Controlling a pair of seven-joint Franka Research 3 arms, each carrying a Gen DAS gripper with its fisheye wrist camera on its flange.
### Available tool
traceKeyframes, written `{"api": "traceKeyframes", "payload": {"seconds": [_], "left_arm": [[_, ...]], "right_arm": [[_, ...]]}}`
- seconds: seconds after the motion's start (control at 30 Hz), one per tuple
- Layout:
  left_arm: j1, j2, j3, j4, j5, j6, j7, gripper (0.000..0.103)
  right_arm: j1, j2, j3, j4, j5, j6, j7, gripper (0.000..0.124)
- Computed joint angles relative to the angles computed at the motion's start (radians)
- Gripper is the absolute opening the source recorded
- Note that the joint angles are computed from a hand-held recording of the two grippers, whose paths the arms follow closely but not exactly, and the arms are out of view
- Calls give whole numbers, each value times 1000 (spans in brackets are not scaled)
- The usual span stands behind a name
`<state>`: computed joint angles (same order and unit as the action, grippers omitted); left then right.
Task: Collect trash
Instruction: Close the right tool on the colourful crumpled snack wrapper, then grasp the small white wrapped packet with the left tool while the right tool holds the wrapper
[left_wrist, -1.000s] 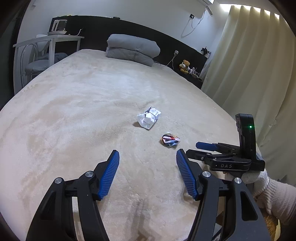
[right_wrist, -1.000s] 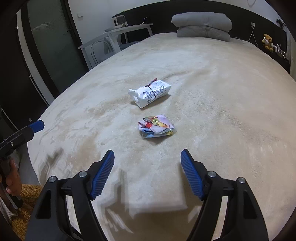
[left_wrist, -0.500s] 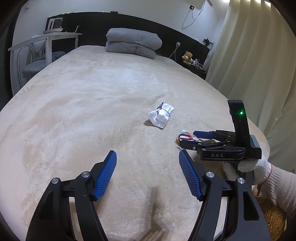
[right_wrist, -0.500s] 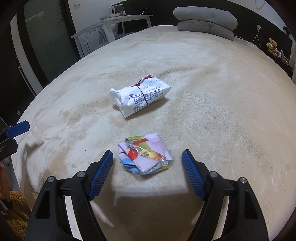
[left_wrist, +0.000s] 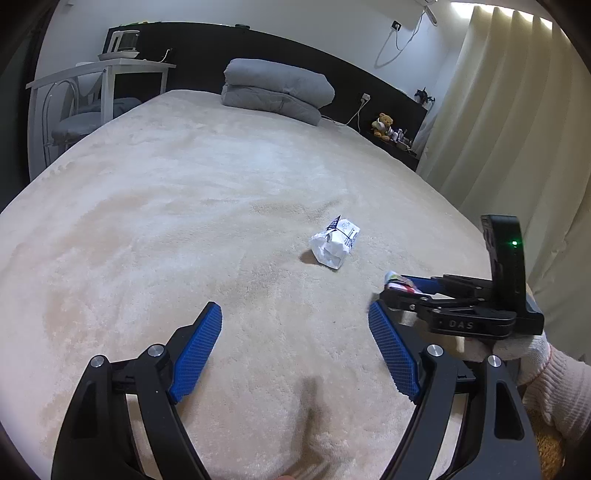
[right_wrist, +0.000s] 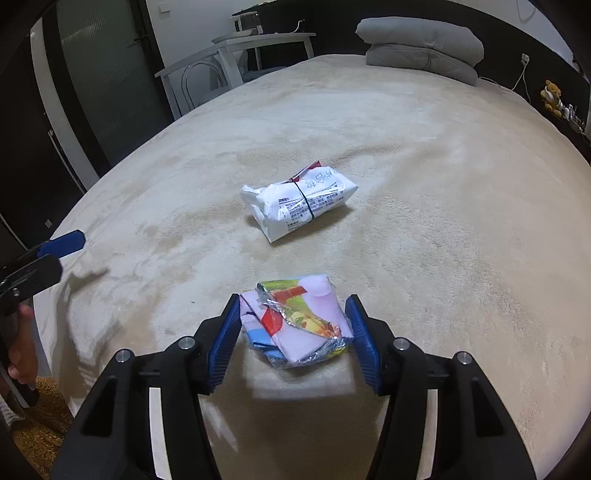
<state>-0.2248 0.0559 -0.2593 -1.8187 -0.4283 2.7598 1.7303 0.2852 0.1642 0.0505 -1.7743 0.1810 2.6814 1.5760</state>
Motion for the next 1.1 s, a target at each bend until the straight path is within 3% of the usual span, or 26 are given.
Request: {"api": "traceKeyframes", "payload": {"seconds": [0.17, 0.3, 0.57, 0.7, 0.9, 1.1], "left_arm": [[1, 59, -10, 63, 32, 10, -30, 80], [2, 123, -29, 127, 80, 33, -52, 94], [-7, 279, -69, 314, 195, 5, -149, 94], [-39, 381, -74, 453, 277, -51, -193, 94], [-127, 524, -10, 669, 444, -140, -299, 94], [-181, 693, 18, 945, 525, -302, -314, 94]], "right_arm": [[-7, -80, 6, -81, 43, 33, -8, 57], [-17, -148, 9, -152, 101, 57, -23, 57], [-29, -259, 1, -258, 177, 93, -67, 57], [-39, -292, -7, -288, 200, 97, -74, 57], [-38, -326, -26, -312, 265, 94, -132, 57], [-31, -347, -35, -324, 322, 93, -198, 57]]}}
